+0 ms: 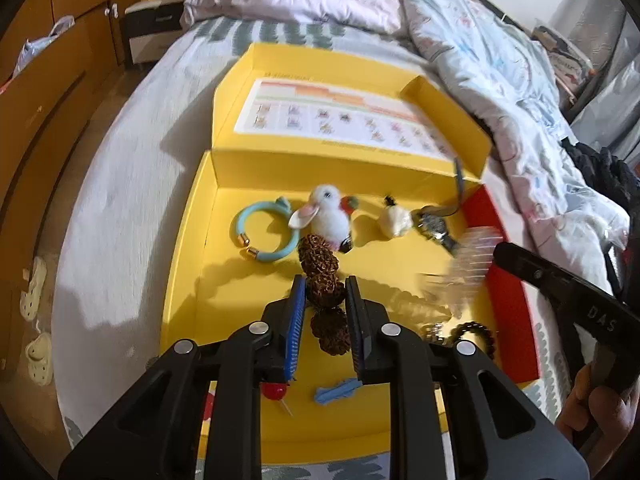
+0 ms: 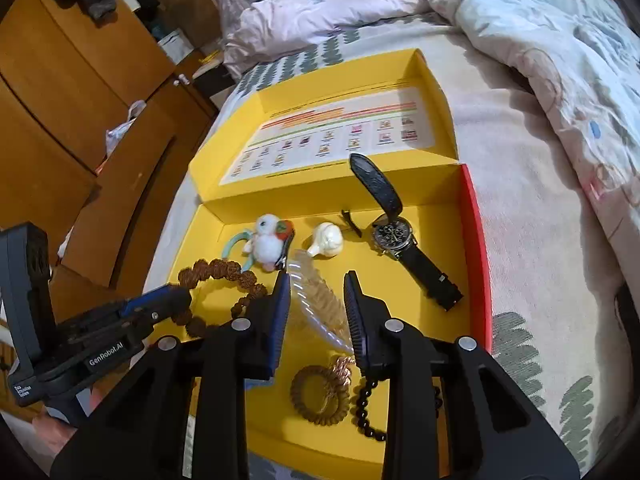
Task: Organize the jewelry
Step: 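Close left tool on the brown bead bracelet while right tool closes on the clear hair clip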
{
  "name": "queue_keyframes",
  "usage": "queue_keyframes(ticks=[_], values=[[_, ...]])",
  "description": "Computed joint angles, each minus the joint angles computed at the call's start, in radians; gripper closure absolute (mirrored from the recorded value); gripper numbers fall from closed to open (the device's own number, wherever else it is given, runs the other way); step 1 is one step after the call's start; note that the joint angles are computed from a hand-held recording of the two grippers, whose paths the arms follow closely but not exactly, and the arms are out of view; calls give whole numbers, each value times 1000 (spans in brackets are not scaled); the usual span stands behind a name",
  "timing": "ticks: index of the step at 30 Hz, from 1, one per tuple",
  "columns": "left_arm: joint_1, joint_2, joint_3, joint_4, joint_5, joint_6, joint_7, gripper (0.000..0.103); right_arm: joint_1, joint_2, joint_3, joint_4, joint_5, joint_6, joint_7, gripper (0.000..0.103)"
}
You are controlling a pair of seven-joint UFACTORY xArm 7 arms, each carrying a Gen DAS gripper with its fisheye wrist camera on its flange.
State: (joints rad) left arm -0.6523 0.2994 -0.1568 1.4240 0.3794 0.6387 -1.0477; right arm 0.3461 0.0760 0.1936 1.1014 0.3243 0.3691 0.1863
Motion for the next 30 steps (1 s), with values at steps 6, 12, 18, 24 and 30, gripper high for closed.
queue_keyframes(ticks=[6, 12, 18, 24, 30], values=[[-16, -7, 3, 16, 35, -12, -15, 82, 4, 9, -7, 11, -52, 35, 32, 74], [-13, -15, -1, 12, 30, -24, -20, 82, 24, 84, 3, 62, -112, 64, 27, 68], [-3, -35, -1, -15, 28, -33, -37, 82, 55, 167, 11, 148, -177, 83, 56, 11], [1, -48, -1, -29, 42, -27, -60, 83, 43, 248, 37, 238, -81, 108, 75, 11], [21, -71, -8, -69, 40, -41, -77, 83, 55, 308, 33, 306, -85, 133, 140, 29]])
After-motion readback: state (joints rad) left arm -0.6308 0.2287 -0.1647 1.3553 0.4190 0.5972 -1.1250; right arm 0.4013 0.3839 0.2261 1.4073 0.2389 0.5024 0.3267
